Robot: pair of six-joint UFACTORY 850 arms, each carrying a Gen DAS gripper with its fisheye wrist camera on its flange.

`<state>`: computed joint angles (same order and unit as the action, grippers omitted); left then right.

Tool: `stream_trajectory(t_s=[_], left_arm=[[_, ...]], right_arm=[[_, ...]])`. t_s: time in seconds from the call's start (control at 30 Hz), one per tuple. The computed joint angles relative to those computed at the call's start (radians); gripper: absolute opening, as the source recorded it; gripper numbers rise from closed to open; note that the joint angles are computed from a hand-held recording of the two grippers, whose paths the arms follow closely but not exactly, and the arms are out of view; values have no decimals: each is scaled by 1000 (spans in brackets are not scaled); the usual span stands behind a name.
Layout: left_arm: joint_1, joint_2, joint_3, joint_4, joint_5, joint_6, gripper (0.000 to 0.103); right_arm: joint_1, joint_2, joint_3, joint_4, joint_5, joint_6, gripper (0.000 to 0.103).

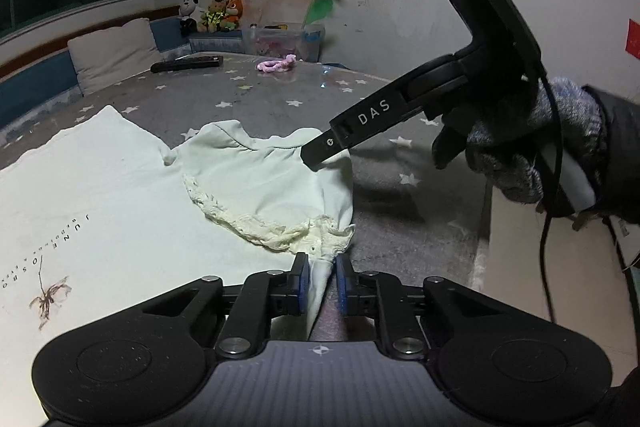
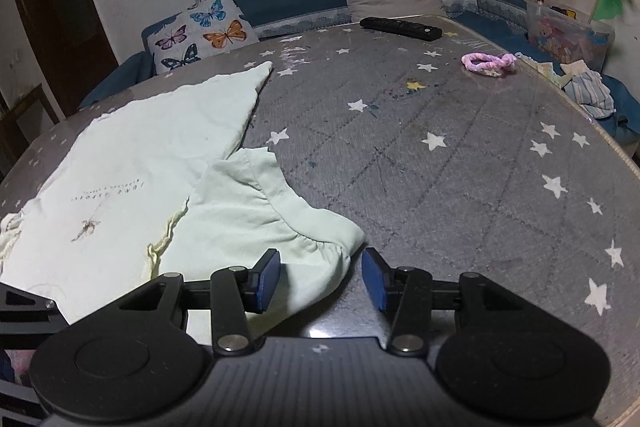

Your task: Fold clothes

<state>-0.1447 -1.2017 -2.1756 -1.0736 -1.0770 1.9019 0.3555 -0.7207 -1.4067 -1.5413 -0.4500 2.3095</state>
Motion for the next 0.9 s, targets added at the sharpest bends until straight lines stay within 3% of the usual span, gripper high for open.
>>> stream_trajectory(t_s=[0.2,0.27,0.4,0.67,0.9], left_arm=[[13,3,-15,-77,12,-1,20],[4,-14,-48,-75,66,-66,20],[-15,-55,-113,-3,118,-165,19],[-13,-55,-104,-12,95,-137,21],[4,-46,-79,-30,74,-118,26]], right_arm=[[3,6,9,-12,-3,36,42],[6,4,10,-11,-6,47,26],[7,15,27,-80,-13,144,8],[25,72,47,-375,-24,379,5],[41,6,-98,-548,92,371,5]])
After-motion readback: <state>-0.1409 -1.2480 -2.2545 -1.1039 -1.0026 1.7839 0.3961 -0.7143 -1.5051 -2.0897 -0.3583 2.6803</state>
